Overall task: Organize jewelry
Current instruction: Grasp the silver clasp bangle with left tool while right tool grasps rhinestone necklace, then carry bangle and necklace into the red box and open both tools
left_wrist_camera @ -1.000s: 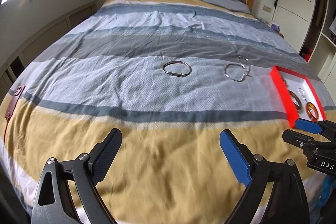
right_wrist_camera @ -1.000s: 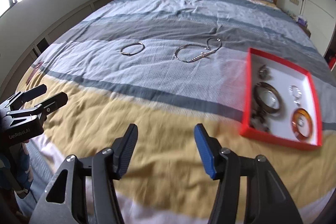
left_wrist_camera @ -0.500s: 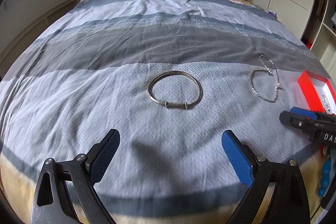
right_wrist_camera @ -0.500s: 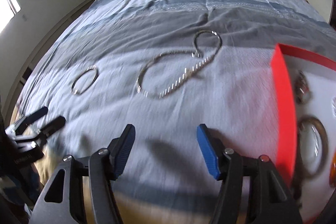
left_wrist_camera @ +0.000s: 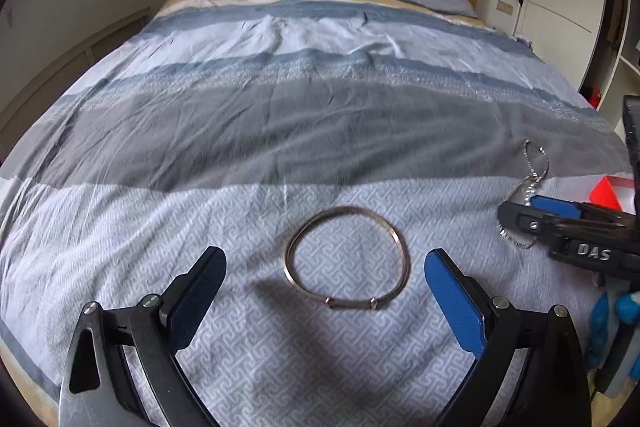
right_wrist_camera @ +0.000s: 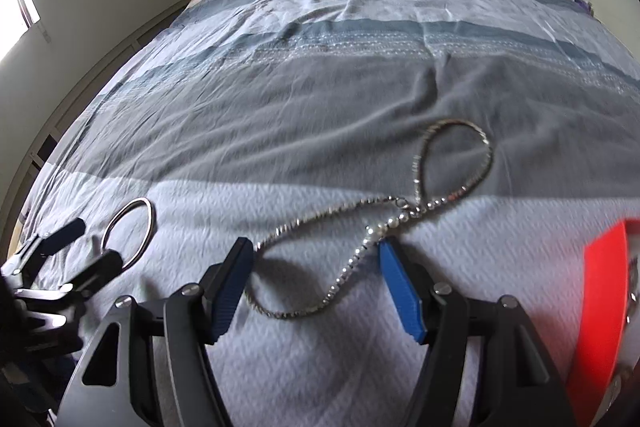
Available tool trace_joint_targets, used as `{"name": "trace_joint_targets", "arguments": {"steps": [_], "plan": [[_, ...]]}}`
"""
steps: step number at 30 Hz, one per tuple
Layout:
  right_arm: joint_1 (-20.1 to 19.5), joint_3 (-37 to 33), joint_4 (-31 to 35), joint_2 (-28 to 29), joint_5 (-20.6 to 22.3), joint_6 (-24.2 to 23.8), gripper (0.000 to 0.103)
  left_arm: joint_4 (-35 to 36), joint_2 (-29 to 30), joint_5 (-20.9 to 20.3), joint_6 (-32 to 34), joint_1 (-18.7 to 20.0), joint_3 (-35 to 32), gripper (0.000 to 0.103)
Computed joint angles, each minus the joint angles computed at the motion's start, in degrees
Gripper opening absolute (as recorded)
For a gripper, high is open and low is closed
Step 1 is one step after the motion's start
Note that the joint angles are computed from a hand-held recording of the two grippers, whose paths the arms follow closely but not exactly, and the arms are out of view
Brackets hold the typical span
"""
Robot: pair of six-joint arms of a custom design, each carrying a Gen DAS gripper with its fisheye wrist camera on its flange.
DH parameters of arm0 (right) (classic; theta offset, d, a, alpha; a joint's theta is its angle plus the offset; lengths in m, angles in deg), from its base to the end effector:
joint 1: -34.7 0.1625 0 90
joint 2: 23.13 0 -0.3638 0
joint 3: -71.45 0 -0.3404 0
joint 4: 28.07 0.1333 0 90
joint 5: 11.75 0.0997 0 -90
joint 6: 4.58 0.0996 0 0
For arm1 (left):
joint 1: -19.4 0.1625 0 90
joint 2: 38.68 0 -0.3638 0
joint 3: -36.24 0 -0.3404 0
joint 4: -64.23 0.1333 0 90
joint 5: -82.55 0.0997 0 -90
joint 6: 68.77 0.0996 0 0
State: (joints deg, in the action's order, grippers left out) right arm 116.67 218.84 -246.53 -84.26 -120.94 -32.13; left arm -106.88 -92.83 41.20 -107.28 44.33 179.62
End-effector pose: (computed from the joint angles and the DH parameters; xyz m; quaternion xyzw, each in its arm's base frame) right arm 0.0528 -0.3457 0.1387 0.0968 -0.9168 0.2905 0.2565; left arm -0.1907 -0.3181 0.0378 0.2372 0.8779 -0.2829 0.3048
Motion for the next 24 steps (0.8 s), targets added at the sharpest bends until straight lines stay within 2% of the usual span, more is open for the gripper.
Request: {"name": "trace_joint_targets", "arguments": {"steps": [2,5,9,11,12,14,15,17,20,22,24], "plan": [[0.17,-1.14,-0.43,1.09,-0.23,-0.40,0.064,-2.02,0.98,-0.55,2.25,-0.08,-0.66,0.096],[0.38,-2.62,-0.88,2.40,-0.58,-1.35,0.064,-4.74,2.99,-2.93,6.01,0.69,-2.30,0.087],[0.54,-3.21,-1.20,3.13,-1.67,-2.21,0.060,-5.94,5.07,-7.94,8.86,3.42,-4.29,0.061],[0.67,-3.14,-1.37,3.13,-2.82,-2.47,0.048,-5.55,5.62,-9.06,8.98,5.00,-5.01,0.058],[0.15,-2.86,-0.71,2.34,-2.67,-2.24,0.044,-5.59,5.71,-9.57,8.82,5.38,-5.13,0.057],[-0.56,-2.23,-0.31,1.37,-2.53,-2.00,0.029,-4.93,5.52,-10.92,9.13,6.44,-5.73,0.057],[-0.96,-1.89,0.07,0.77,-2.37,-1.95,0.025,-4.19,5.60,-11.23,9.18,6.61,-6.06,0.056],[-1.71,-0.86,0.96,-0.61,-1.70,-1.76,0.012,-2.74,5.35,-12.20,9.33,6.68,-6.30,0.052],[-2.92,1.54,0.45,-2.23,0.26,-1.54,0.006,-0.69,3.92,-15.16,9.30,6.90,-6.41,0.034],[-3.75,3.47,-0.38,-3.20,2.09,-1.17,0.005,-0.65,2.22,-18.57,8.77,7.61,-5.59,0.009],[-4.79,5.49,-1.08,-4.28,4.30,-1.16,0.005,-2.17,1.06,-24.71,7.98,9.74,-4.94,0.003]]}}
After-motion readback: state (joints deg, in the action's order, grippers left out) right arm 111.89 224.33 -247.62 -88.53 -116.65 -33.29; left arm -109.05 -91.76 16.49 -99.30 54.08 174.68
